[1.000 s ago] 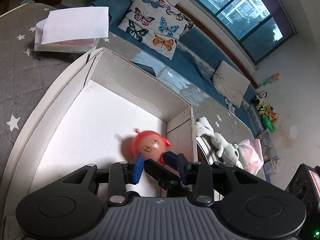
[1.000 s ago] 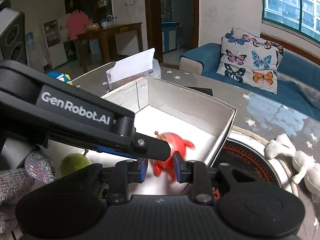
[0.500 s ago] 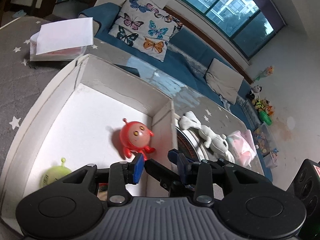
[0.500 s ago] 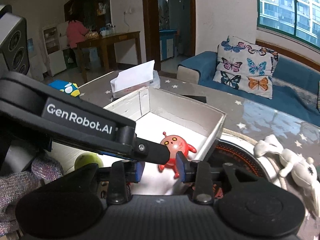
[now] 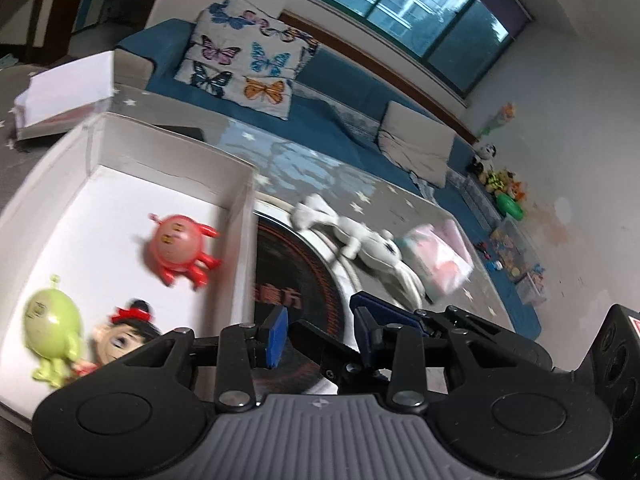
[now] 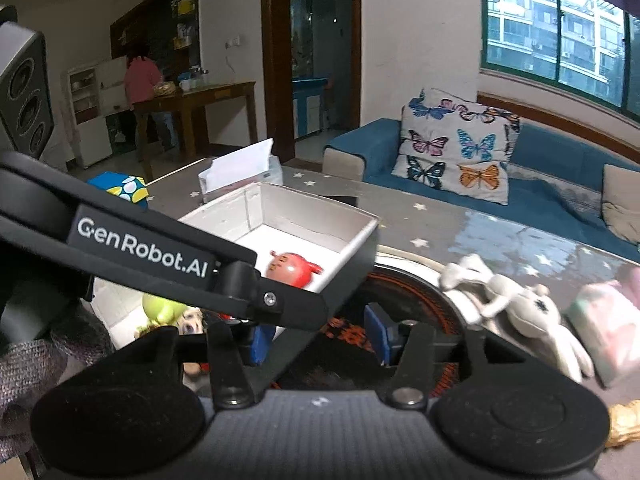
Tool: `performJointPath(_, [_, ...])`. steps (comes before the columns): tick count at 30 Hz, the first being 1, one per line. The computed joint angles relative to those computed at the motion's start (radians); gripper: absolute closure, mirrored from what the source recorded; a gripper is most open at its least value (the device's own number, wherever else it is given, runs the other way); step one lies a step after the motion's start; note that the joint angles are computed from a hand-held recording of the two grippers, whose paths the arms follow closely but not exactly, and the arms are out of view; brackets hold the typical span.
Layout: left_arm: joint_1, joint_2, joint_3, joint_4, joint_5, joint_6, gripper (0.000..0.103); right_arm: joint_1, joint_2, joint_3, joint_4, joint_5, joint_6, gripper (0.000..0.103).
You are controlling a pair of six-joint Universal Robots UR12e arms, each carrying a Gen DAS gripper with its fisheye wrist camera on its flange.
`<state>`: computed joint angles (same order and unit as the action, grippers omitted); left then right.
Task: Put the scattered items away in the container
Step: 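Move the left tool back toward the peanut-shaped toy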
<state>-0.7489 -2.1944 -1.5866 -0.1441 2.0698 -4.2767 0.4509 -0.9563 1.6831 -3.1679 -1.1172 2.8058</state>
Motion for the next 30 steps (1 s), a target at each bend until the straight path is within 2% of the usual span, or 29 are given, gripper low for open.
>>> performJointPath(5, [-0.012,-0.042,0.072,-0.015,-0.028,0.03,0.064,-0.037,-0.028,0.055,-0.042,0.0,0.014,0.051])
performJointPath(7, [-0.017,-0.06,0.101,-0.018,-0.04,0.046,0.064,-0.054,-0.038,0.076,-0.061,-0.003,0.018,0.045])
performJointPath(12, [-0.024,-0.111,0.179,-0.029,-0.076,0.082,0.064,-0.093,-0.058,0.121,-0.101,-0.019,0.013,0.044])
performJointPath(15, [-0.026,-0.137,0.222,-0.04,-0.105,0.103,0.064,-0.114,-0.066,0.145,-0.128,-0.026,0.014,0.039])
performJointPath(18, [-0.027,-0.164,0.262,-0.053,-0.127,0.122,0.064,-0.135,-0.071,0.164,-0.145,-0.031,0.016,0.038])
performJointPath(21, [-0.025,-0.19,0.303,-0.077,-0.148,0.134,0.064,-0.152,-0.07,0.179,-0.164,-0.045,0.034,0.034])
performJointPath(30, [-0.009,-0.264,0.406,-0.1,-0.227,0.149,0.064,-0.209,-0.047,0.204,-0.213,-0.113,0.087,0.032])
